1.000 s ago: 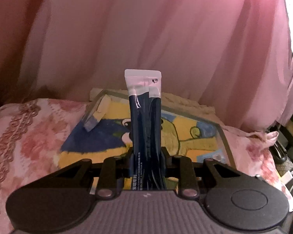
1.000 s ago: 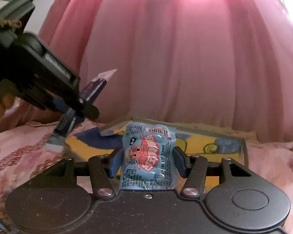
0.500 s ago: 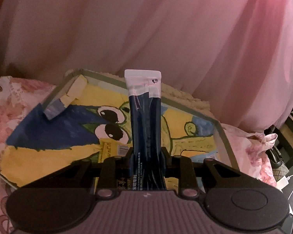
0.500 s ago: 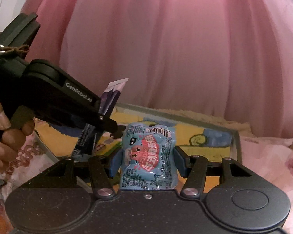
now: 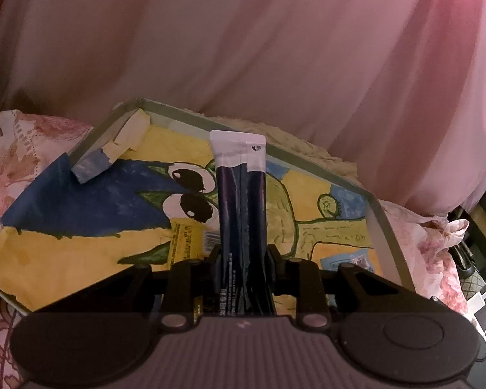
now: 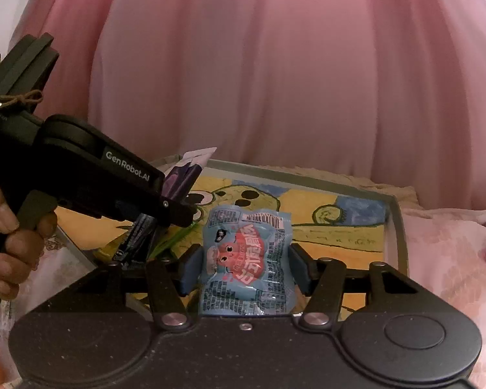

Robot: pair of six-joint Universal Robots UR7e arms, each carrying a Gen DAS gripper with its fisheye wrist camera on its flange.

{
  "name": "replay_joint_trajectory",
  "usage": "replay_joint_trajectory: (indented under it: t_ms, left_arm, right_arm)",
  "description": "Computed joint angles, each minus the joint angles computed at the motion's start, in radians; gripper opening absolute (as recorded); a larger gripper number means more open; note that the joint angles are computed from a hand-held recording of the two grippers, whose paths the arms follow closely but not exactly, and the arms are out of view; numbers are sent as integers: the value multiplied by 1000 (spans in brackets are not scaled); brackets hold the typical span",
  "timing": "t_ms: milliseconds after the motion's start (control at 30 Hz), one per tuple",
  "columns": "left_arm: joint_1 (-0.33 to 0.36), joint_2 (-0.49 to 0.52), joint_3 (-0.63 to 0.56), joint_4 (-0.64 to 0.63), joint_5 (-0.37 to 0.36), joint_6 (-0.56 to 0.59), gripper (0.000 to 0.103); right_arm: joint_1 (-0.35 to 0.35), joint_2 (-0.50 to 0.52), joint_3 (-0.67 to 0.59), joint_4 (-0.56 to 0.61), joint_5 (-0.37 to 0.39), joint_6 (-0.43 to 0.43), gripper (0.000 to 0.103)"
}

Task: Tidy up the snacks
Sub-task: 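Open both tools to release the tube pack and pouch into the tray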

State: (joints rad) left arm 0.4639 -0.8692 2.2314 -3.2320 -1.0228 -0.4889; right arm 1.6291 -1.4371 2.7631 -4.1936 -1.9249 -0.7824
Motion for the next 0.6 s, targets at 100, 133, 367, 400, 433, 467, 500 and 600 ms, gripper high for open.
replay_joint_trajectory:
  t_ms: [100, 133, 367, 400, 433, 467, 500, 600]
  left_arm:
    - [-6, -1, 2, 6, 10, -1, 32]
    - [-9, -1, 2, 8, 16, -2, 33]
    - [-20, -20, 23, 9, 13, -16, 52]
    - [-25, -23, 28, 7, 19, -20, 58]
    - [-30, -26, 35, 5, 27, -28, 60]
    - [-35, -31, 41, 3, 33, -35, 64]
    - [-40, -36, 48, 0, 41, -43, 69]
    - [-60, -50, 71, -16, 75, -67, 83]
  right_arm:
    - [8, 4, 1, -7, -8, 5, 61]
    - [10, 4, 1, -6, -10, 6, 61]
    - [14, -32, 6, 43, -22, 24, 66]
    - [14, -40, 10, 47, -19, 25, 67]
    - [14, -44, 14, 43, -17, 23, 72]
    - [15, -48, 17, 39, -15, 23, 75]
    - [16, -52, 20, 36, -14, 24, 76]
    - [25, -69, 29, 39, -19, 31, 80]
